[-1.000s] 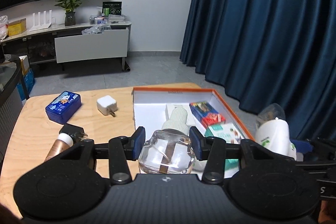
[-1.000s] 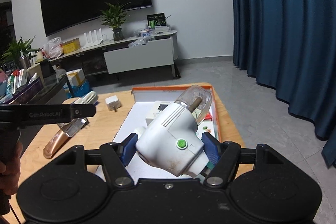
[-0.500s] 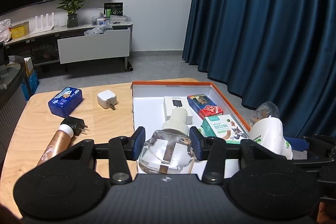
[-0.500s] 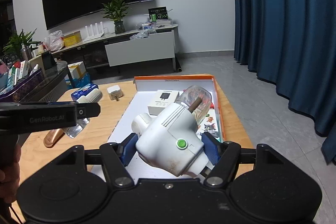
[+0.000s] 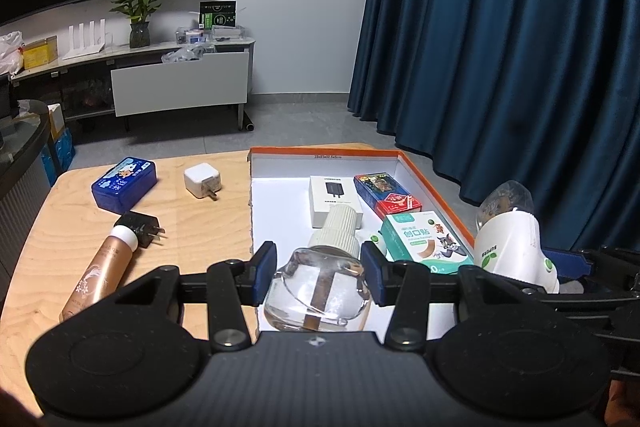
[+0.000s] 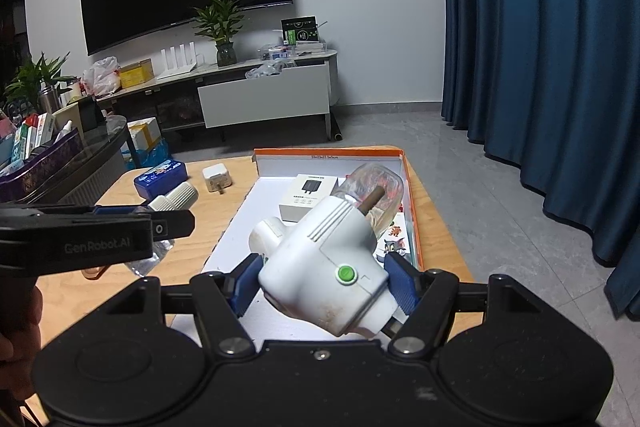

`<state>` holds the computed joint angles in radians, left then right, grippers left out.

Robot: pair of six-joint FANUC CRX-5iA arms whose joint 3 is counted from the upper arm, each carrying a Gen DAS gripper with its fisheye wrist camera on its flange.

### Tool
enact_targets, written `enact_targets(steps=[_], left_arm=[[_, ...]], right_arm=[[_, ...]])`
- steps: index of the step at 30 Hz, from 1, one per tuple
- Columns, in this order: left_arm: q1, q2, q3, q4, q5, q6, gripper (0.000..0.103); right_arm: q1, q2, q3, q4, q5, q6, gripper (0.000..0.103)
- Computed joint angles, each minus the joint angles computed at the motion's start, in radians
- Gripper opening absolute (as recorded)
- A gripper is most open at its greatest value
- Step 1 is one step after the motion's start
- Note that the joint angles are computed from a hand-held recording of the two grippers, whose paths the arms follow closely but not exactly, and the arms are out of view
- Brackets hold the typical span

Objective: Organize rigid objects
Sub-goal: 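Hold the refill bottle and repeller low inside the open box with both tools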

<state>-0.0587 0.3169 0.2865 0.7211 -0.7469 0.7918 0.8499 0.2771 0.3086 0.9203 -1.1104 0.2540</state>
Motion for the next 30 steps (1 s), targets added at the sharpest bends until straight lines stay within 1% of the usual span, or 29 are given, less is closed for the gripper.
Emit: enact_targets(steps=[7,18,30], left_arm=[[0.001,-0.003,-0.008,0.008,-0.003,-0.002,0.047],[0.002,-0.003,0.001,-0.019,-0.004,0.026,0.047],[-0.001,-0.008,-0.005,-0.026,0.003,0.030,0.047]], right_arm=[[-0.002,0.007,0.012,-0.009,-0.007,0.012,0.080],[-0.005,0.015,0.025,-0.020,-0.010,0.028,0.080],[-0.007,0.009,0.013,-0.016,-0.011,0.023,0.081]])
